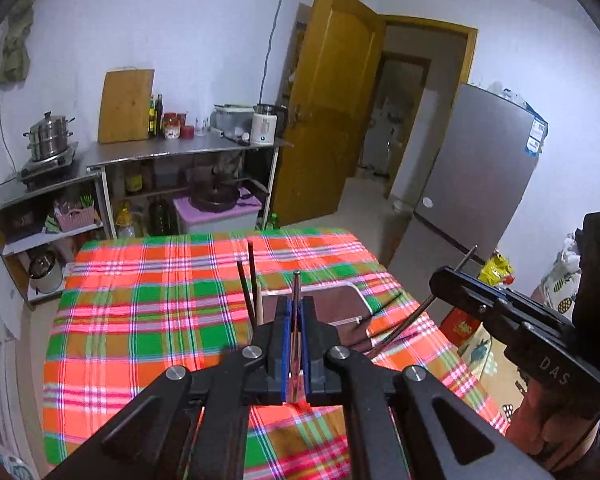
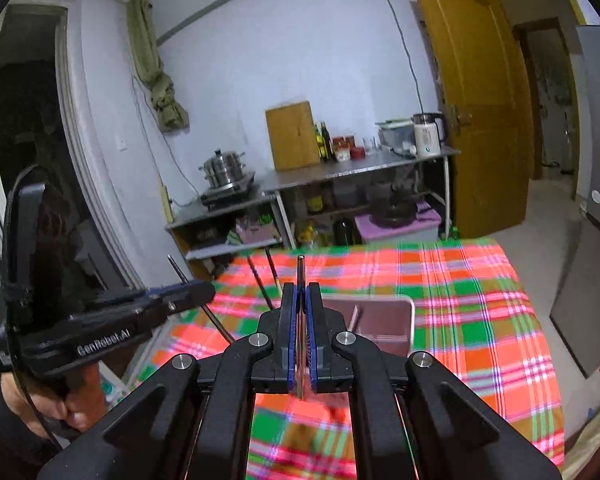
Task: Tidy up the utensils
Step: 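Lift both held metal utensils and carry them over the pink holder, then lower the metal utensils into the holder and open both grippers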
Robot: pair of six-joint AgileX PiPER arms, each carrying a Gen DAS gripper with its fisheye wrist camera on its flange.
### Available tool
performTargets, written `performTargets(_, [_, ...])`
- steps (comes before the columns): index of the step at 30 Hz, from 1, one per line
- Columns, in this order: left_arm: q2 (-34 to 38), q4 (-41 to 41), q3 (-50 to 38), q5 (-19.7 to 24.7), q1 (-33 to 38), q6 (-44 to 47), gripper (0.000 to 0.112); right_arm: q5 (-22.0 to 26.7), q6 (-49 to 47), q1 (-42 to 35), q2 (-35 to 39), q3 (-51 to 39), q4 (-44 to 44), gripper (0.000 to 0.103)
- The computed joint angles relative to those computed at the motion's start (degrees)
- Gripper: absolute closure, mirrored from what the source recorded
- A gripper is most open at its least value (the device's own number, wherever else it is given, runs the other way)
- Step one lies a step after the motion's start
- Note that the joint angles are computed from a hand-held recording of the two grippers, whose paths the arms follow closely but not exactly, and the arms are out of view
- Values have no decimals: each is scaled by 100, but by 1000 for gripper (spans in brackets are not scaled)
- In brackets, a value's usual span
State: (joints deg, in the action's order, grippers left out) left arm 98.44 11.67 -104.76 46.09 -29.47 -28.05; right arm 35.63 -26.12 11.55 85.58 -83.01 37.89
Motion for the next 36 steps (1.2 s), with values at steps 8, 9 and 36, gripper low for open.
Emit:
performTargets(8, [578,-135,-798,74,206,249,108,-210,238,92,474,-699,-97,99])
performTargets(9, [625,-129,-846,69,223,260,108,-233,260,90,522,-745,-109,99])
performTargets(36, [892,-616,332,-860,456,344,108,-157,918,179,1366,-985,-1112,99])
